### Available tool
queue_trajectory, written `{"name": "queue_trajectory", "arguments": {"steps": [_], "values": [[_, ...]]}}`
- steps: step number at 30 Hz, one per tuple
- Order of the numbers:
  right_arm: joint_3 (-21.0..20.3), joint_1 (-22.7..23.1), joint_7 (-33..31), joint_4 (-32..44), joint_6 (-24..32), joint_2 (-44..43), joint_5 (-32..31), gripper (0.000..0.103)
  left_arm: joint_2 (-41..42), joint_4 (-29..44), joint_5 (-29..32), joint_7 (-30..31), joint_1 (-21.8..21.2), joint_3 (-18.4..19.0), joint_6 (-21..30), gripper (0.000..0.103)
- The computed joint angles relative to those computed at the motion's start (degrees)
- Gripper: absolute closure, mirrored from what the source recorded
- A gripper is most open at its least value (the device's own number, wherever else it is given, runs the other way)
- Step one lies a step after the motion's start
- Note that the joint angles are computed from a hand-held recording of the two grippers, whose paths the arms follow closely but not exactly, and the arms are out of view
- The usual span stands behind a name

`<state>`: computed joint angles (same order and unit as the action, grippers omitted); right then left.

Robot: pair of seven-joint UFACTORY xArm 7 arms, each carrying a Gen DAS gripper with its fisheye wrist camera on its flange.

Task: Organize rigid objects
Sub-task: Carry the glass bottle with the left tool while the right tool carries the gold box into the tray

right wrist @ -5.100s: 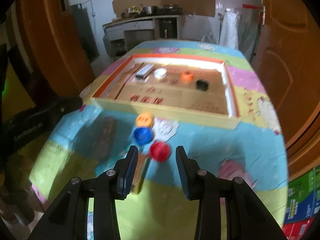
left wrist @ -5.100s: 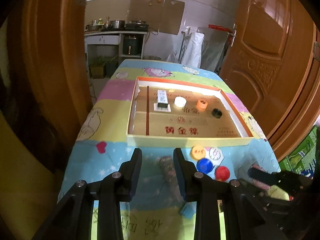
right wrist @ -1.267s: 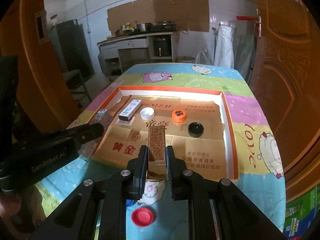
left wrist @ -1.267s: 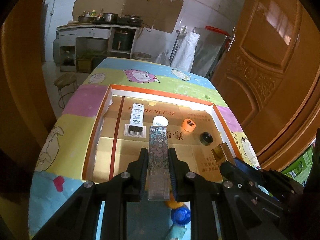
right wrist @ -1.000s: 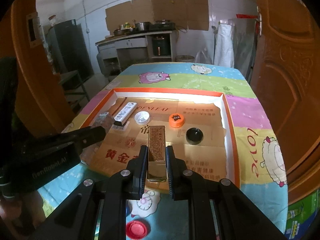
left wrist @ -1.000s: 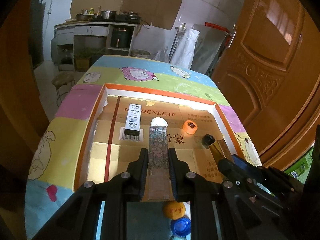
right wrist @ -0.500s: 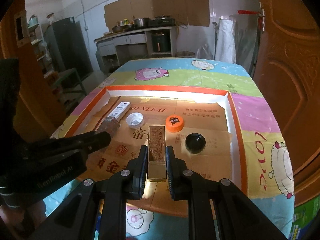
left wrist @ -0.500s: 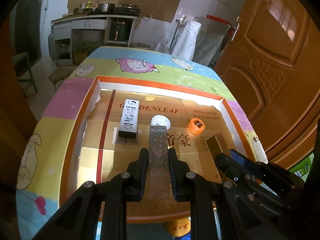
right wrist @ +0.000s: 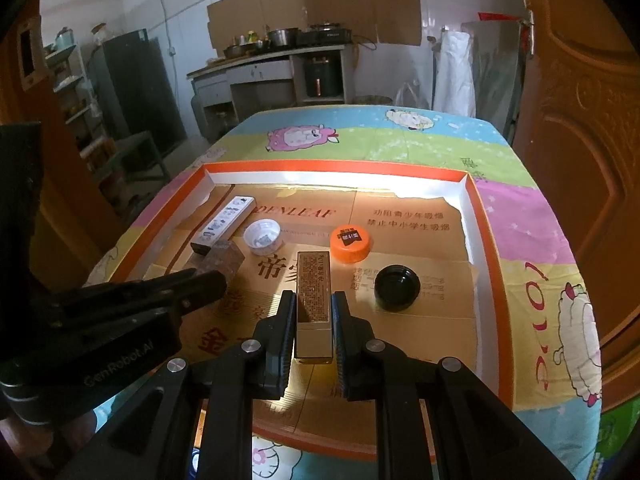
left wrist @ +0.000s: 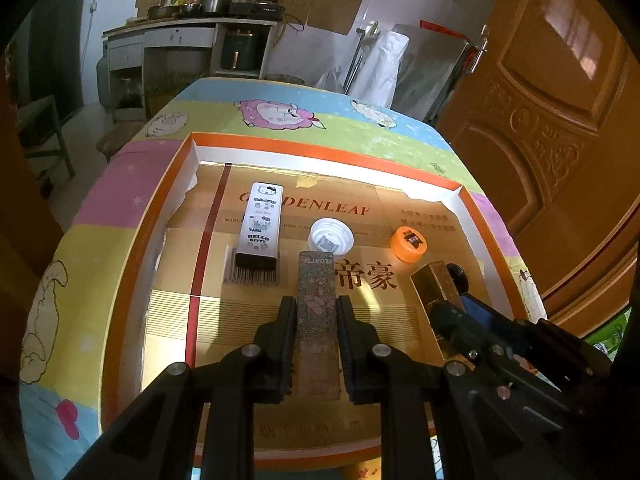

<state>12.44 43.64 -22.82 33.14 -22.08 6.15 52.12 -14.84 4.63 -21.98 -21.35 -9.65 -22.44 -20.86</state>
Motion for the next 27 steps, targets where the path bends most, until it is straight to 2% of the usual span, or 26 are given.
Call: {"name": "queue_trajectory", "arguments": {"steps": [8, 16, 24, 27], "values": [[-0.9, 0.07, 1.75, 0.24, 0.19, 1.18, -1.91, 0.085, 1.5, 0.65, -2.86, 2.28, 0.5, -1.61, -0.52, 0.082], [-1.98, 0.47, 3.01, 0.49, 0.59, 2.1, -3.66, 0.085, 2.54, 1.01, -5.01, 4.22, -0.77, -0.87, -1.28, 0.082], [-3.46, 1.11, 4.85, 0.65, 1.36, 3.21, -5.85, 0.085, 3.35, 0.97, -4.47, 4.33, -3.24, 2.13, -2.05, 0.082], [-4.03, 1.54, 5.36, 0.66, 1.32, 3.42, -6.48, 0.085, 3.75, 0.57, -1.07, 2.3, -4.8, 5.29, -2.75, 0.081]]}}
